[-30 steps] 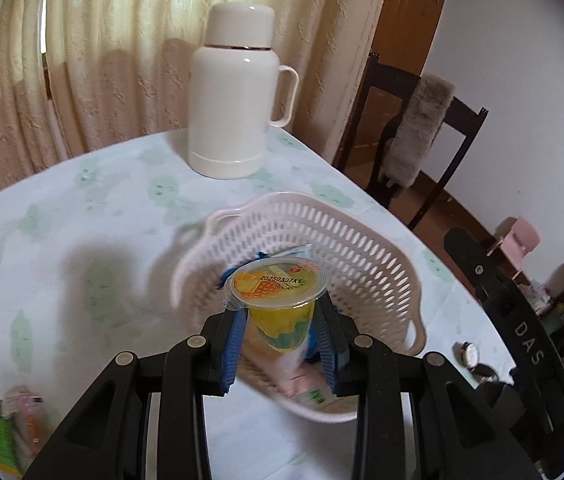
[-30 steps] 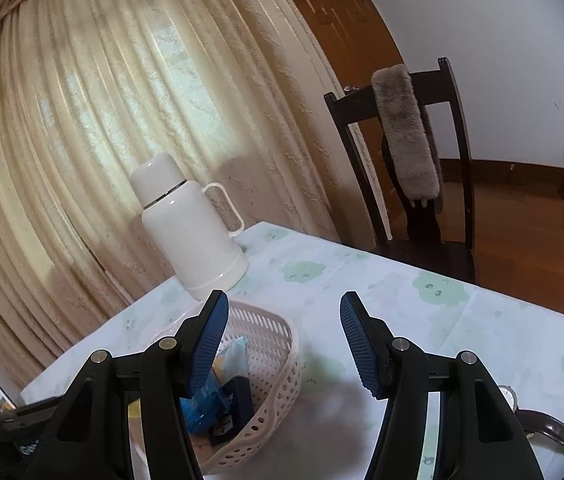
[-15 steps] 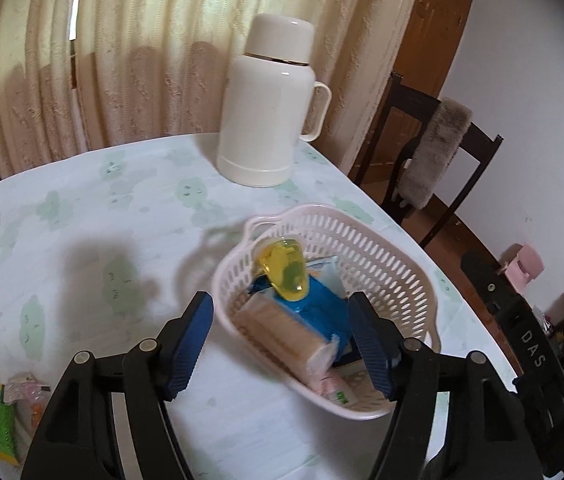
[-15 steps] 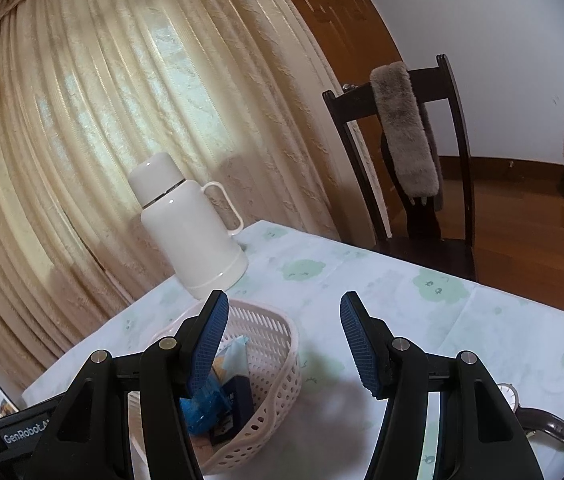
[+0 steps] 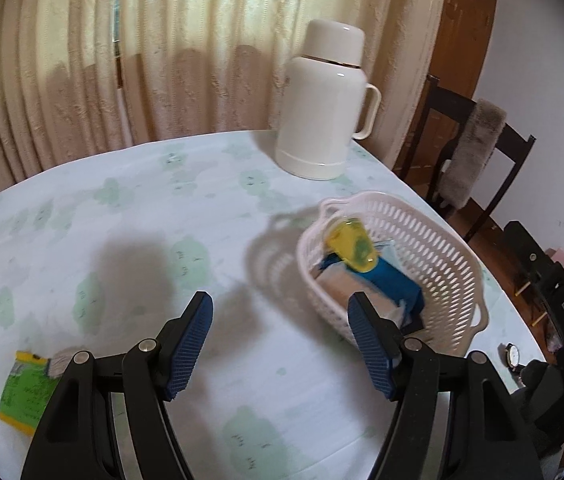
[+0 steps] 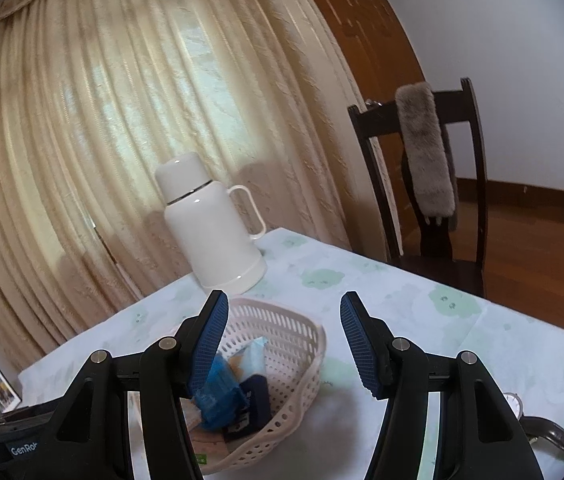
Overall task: Organize snacks
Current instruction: 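Withdraw both grippers from the basket toward the green snack bag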
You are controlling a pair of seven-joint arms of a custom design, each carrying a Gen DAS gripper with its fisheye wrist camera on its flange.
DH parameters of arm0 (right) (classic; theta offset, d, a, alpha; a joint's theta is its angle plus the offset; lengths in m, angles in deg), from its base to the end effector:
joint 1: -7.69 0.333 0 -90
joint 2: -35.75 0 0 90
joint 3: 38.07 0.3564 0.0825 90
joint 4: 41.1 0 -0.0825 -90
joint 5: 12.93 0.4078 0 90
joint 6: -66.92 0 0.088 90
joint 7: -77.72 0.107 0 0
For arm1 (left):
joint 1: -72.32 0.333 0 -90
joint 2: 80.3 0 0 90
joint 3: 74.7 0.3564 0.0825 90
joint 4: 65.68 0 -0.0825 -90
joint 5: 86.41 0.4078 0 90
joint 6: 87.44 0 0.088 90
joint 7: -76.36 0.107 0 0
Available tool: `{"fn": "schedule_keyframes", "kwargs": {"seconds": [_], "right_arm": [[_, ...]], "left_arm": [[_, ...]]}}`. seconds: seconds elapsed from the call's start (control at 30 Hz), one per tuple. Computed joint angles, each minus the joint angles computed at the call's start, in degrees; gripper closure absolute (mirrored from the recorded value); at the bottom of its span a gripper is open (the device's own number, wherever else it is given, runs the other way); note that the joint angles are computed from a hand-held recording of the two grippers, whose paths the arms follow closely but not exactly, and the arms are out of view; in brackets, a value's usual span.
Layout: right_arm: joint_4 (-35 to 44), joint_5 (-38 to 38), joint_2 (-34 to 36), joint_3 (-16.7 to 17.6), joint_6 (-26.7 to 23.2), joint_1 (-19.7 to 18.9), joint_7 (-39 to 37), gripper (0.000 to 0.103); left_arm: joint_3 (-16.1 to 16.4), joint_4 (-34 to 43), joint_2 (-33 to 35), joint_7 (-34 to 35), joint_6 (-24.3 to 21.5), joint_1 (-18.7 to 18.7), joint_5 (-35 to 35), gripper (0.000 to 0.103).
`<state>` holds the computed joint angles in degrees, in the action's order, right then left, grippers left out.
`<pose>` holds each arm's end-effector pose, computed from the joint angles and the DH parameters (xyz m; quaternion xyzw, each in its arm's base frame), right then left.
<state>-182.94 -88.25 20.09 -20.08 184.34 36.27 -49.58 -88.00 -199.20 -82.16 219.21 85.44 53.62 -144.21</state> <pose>0.3496 0.2977 0.4362 -0.2765 0.7843 -0.4182 0.3654 0.4943 -0.2358 0.4341 -0.4632 0.8004 -0.3581 0.1290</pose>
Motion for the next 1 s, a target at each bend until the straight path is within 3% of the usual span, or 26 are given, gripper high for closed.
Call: {"fn": "schedule_keyframes", "kwargs": {"seconds": [0.23, 0.47, 0.73, 0.77, 1.0], "right_arm": [[0.84, -1.87, 0.94, -0.13, 0.84, 0.19, -2.03, 0.043], [1.76, -5.23, 2.18, -0.76, 4.11, 0.34, -4.48, 0.043], [3.37, -8.25, 4.1, -1.34, 6.55, 1.06, -7.85, 0.037], [3.42, -8.83, 4.19, -1.6, 7.52, 1.06, -7.98, 0.037], [3.1, -11.71, 4.22, -3.14, 14.53, 0.18, -6.66, 0.036]], "left_arm": [[1.2, -2.81, -1.86, -0.57, 5.3, -0.43, 0.89, 0.035], [4.6, -5.89, -3.66, -2.7, 7.38, -1.63, 3.98, 0.029], [6.47, -8.01, -4.08, -15.48, 6.5, 2.47, 16.29, 0.027], [5.39, -8.55, -3.98, -20.74, 6.55, 5.03, 22.03, 0.027], [8.06, -9.27, -3.05, -28.2, 6.71, 7.39, 30.28, 0.027]]}}
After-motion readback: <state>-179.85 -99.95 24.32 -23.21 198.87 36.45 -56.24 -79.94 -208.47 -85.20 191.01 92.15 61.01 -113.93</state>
